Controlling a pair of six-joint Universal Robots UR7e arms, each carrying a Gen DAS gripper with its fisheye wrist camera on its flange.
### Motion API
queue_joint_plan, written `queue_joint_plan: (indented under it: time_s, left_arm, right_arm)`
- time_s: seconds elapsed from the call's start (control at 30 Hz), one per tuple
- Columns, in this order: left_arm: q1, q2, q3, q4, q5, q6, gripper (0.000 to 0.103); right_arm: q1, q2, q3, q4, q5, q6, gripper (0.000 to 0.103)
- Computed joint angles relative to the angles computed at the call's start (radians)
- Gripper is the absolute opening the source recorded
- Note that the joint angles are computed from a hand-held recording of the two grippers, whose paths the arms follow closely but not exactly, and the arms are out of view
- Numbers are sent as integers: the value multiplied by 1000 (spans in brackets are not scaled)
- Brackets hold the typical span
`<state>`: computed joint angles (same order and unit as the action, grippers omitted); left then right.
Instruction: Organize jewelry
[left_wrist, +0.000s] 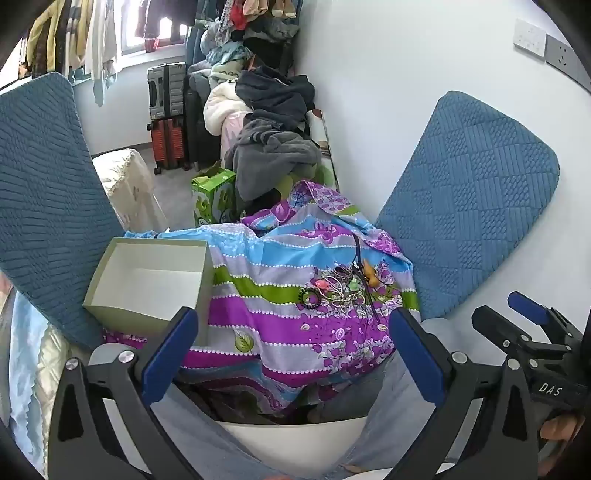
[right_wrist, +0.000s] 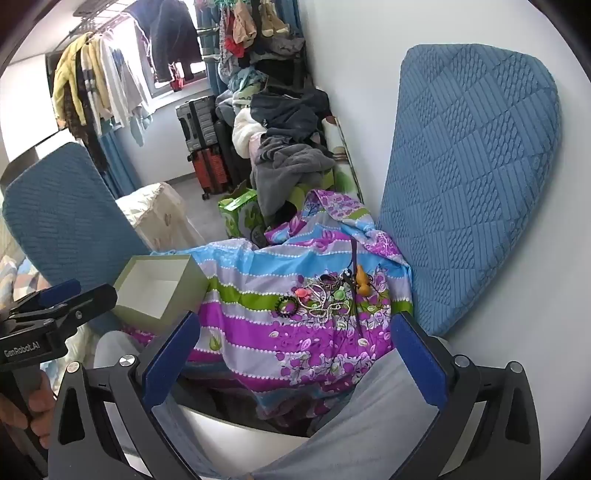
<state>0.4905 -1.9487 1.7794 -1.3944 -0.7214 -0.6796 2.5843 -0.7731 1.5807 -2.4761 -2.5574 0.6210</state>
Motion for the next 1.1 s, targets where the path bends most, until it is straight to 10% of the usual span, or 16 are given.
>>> queue_joint_plan:
  time_s: [1.1]
  left_arm:
    - [-18,-18,-3,-18,22,-11,102]
  right_arm:
    - [-13,8,-23,47,-1,-25,103]
